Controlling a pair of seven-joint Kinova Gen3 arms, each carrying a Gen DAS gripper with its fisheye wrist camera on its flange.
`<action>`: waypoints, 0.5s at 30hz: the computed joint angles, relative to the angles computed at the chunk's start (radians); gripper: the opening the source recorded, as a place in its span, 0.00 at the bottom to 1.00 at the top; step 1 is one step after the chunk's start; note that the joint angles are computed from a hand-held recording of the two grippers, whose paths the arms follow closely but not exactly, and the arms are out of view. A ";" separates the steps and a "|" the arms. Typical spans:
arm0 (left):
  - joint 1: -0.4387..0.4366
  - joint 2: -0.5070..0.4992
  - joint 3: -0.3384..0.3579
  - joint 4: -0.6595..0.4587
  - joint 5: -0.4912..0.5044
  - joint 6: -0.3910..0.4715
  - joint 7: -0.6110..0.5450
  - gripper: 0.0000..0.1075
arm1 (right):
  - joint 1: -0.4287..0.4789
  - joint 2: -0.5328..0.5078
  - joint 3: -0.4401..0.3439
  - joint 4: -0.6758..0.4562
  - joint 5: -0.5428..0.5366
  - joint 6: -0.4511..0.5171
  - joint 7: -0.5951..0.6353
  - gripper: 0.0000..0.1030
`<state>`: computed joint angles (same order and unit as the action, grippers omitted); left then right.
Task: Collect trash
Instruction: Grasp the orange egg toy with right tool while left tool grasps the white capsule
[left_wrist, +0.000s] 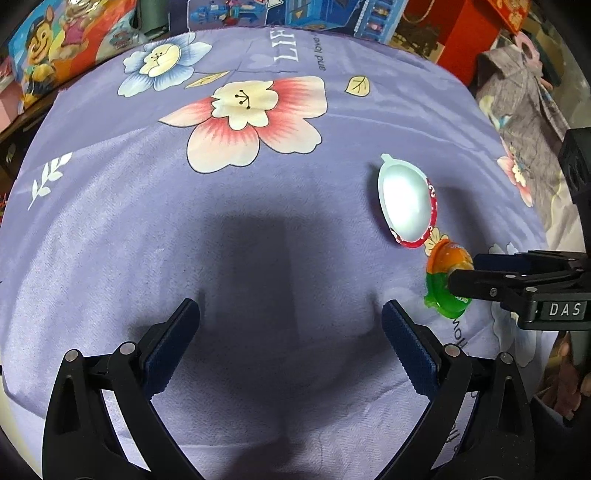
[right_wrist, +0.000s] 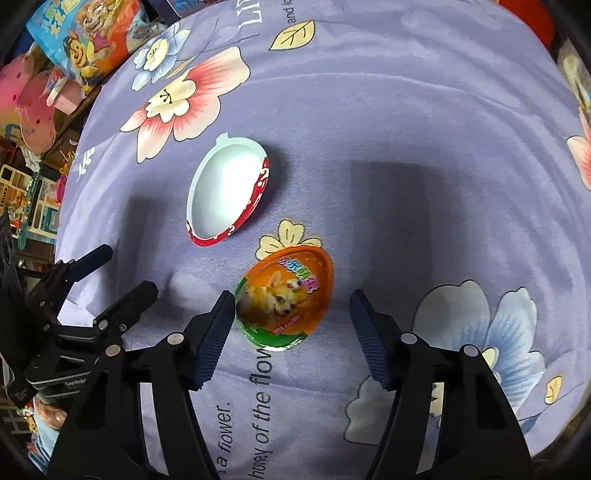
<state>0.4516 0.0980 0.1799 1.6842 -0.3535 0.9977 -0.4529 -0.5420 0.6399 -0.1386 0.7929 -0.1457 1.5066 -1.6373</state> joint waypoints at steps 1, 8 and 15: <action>0.001 0.003 0.001 -0.003 -0.002 0.001 0.001 0.92 | -0.005 -0.006 0.002 0.012 0.008 -0.016 0.005 0.62; -0.004 0.022 -0.005 -0.019 0.018 -0.010 -0.022 0.92 | 0.029 -0.031 0.003 0.042 0.002 -0.055 0.020 0.50; 0.009 0.106 -0.018 -0.127 0.029 -0.007 -0.107 0.92 | 0.110 -0.052 0.020 0.036 -0.023 -0.087 -0.016 0.50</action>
<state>0.4606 0.2042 0.1617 1.5572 -0.3242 0.9910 -0.5600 -0.4323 0.5879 -0.1186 0.8291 -0.1683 1.4195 -1.6530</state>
